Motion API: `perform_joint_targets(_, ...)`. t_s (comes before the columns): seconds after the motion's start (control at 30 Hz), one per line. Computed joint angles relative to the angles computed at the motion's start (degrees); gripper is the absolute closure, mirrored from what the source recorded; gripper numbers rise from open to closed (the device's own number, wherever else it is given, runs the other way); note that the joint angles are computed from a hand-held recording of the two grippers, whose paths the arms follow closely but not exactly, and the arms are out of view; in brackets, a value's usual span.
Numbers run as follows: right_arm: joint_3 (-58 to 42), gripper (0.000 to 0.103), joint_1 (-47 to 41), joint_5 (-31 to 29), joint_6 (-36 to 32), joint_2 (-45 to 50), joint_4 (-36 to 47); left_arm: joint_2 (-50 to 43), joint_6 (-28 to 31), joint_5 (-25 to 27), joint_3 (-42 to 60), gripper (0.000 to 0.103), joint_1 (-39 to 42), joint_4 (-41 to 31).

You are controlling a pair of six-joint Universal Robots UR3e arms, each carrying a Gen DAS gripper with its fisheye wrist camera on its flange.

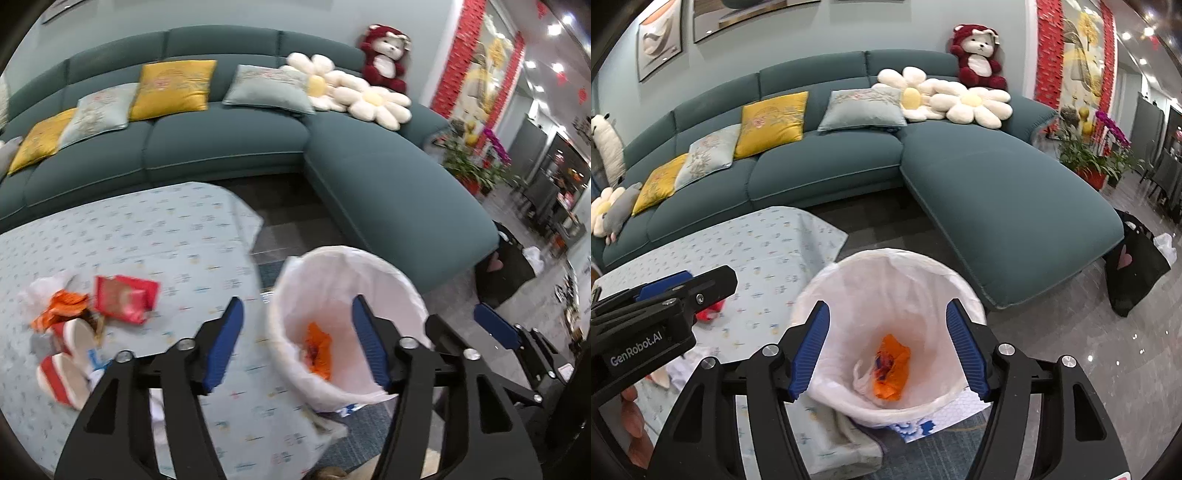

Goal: Collect trash
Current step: 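Carry both items to the wastebasket and open both tools to drop them, then grasp the red-and-white paper cup with the left tool while the right tool grasps white paper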

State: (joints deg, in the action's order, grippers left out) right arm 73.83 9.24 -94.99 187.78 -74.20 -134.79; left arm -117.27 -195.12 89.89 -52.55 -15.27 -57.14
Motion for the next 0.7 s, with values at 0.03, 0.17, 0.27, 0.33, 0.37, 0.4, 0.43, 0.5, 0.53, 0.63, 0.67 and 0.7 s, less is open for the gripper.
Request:
perform_joint_targets(0.03, -0.5, 0.039, 0.9, -0.2, 0.2, 0.2, 0.4, 1.5, 0.0, 0.2, -2.4, 0.037, 0.6, 0.9)
perform_joint_targets(0.17, -2.9, 0.039, 4.5, -0.7, 0.8, 1.4, 2.2, 9.7, -0.1, 0.8, -14.5, 0.034, 4.8, 4.1)
perform_joint_targets(0.27, -5.1, 0.039, 8.1, -1.2, 1.1, 2.9, 3.7, 14.9, -0.2, 1.8, -21.9, 0.027, 7.7, 5.7)
perform_joint_targets(0.33, -6.4, 0.036, 10.1, -1.6, 1.4, 4.0, 4.3, 19.1, 0.4, 2.8, -27.9, 0.023, 10.4, 6.8)
perform_joint_targets(0.37, -7.2, 0.035, 11.6, -1.6, 1.8, 4.9, 4.6, 20.5, 0.6, 3.0, -29.9, 0.021, 11.4, 7.1)
perform_joint_targets(0.4, -8.0, 0.035, 12.3, -1.4, 2.0, 5.5, 5.0, 22.5, 0.8, 3.1, -32.6, 0.02, 13.0, 7.3)
perform_joint_targets(0.43, -9.1, 0.035, 13.5, -1.1, 2.5, 6.5, 5.7, 24.4, 1.0, 2.9, -35.3, 0.019, 14.6, 7.8)
perform_joint_targets(0.5, -12.2, 0.035, 15.8, -1.2, 3.2, 9.2, 7.4, 27.9, 1.6, 2.5, -40.1, 0.016, 18.3, 8.2)
perform_joint_targets(0.53, -13.5, 0.035, 16.8, -1.1, 3.4, 10.3, 8.1, 30.0, 2.2, 2.0, -43.0, 0.016, 20.5, 8.6)
perform_joint_targets(0.63, -17.6, 0.035, 19.8, -1.2, 3.6, 14.3, 9.7, 33.6, 4.2, 1.1, -48.4, 0.016, 25.6, 9.2)
perform_joint_targets(0.67, -19.2, 0.035, 20.6, -1.2, 3.7, 15.6, 10.4, 34.5, 4.9, 0.6, -49.8, 0.015, 27.2, 9.3)
perform_joint_targets(0.7, -21.2, 0.035, 21.5, -1.3, 3.8, 17.2, 11.3, 35.5, 5.7, -0.1, -51.5, 0.015, 29.2, 9.4)
